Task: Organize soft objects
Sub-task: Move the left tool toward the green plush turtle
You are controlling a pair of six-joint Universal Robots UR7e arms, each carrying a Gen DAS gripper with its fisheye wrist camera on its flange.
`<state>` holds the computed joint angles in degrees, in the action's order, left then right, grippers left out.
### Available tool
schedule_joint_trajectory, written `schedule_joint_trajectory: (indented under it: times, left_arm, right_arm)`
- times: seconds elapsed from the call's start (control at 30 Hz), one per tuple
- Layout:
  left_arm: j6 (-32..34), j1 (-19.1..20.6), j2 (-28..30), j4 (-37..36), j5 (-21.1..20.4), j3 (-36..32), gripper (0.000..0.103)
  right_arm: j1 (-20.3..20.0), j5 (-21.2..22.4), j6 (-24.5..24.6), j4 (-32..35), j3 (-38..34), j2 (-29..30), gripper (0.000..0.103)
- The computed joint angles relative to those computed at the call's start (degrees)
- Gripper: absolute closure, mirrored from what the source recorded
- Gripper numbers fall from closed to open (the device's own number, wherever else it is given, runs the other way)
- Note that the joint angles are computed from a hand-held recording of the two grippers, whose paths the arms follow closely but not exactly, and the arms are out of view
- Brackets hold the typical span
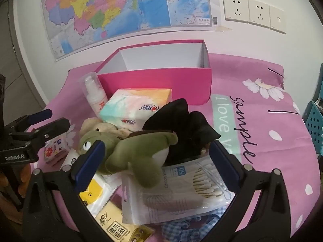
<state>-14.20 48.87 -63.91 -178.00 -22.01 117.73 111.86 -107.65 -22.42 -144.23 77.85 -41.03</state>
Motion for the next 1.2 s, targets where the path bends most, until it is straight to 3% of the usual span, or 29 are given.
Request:
schedule_joint_trajectory:
  times: [0.77,1.2]
  left_arm:
    - [0.30,0.55,-0.23,0.39,-1.57,0.05,0.000]
    - [0.98,1.01,-0.19,0.93,-4.63,0.22,0.000]
  right_arm:
    - [-0.43,1.13,2.13,0.45,1.95,-1.48,0.000]
    - [-0.88,2.27,2.47,3.29,0.86,-1.06,0.003]
